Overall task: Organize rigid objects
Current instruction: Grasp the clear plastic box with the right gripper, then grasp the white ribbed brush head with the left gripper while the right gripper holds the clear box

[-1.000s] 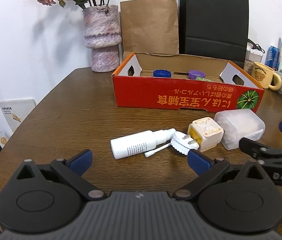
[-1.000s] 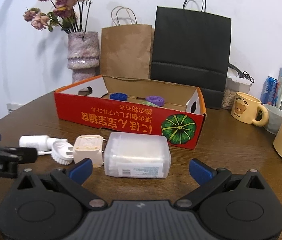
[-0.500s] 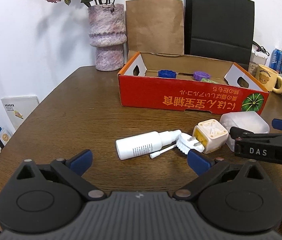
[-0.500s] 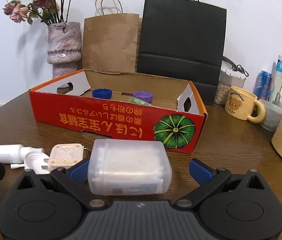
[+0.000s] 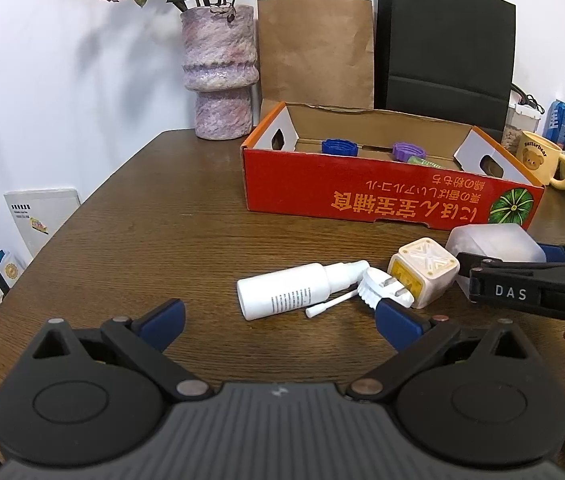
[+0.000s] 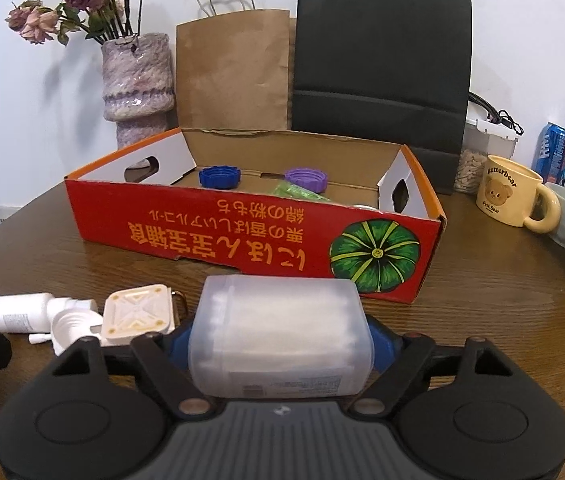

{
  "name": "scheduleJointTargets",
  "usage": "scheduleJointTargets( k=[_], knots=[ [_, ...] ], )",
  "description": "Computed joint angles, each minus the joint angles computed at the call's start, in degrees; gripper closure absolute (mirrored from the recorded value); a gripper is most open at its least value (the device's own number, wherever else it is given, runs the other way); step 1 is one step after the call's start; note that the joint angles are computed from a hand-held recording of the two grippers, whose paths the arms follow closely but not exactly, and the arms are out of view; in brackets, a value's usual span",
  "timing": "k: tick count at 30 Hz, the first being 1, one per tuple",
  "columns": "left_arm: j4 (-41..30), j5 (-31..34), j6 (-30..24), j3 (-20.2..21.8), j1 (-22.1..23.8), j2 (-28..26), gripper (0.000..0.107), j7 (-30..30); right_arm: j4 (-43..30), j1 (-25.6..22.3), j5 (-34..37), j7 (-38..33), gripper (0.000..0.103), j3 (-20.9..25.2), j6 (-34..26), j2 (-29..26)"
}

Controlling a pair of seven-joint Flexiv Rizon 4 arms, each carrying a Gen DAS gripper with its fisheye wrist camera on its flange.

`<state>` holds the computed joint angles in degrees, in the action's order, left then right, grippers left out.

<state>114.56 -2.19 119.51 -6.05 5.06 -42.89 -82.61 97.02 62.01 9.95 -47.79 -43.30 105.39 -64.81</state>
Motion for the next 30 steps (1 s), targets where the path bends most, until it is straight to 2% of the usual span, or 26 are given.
scheduleJointTargets(
  k=[10,15,22,26,30],
  knots=[
    [-0.4,2.7,1.5,-1.7,1.5,-1.0,0.004,-0.6,3.5,4.5,6.7,-1.6,0.022,-4.3,5.2,-2.0],
    [-0.9,5.3,4.3,-1.8,1.2,-2.2,0.004,0.3,5.8,6.0,10.7,-5.3,0.022,-4.4,8.2,-1.3],
    [-1.9,7.1,6.3,-1.7,0.0,-3.5,0.004,2.2,8.8,6.9,15.2,-11.6,0.022,-2.3,12.3,0.8],
    [-2.5,7.0,7.1,-1.6,-0.8,-4.2,0.011,3.0,9.7,6.5,17.4,-14.8,0.022,-0.7,13.6,2.0],
    [-3.1,6.6,6.3,-1.5,-1.4,-4.7,0.027,4.1,10.0,5.9,19.3,-17.8,0.022,1.1,14.4,3.2]
  ],
)
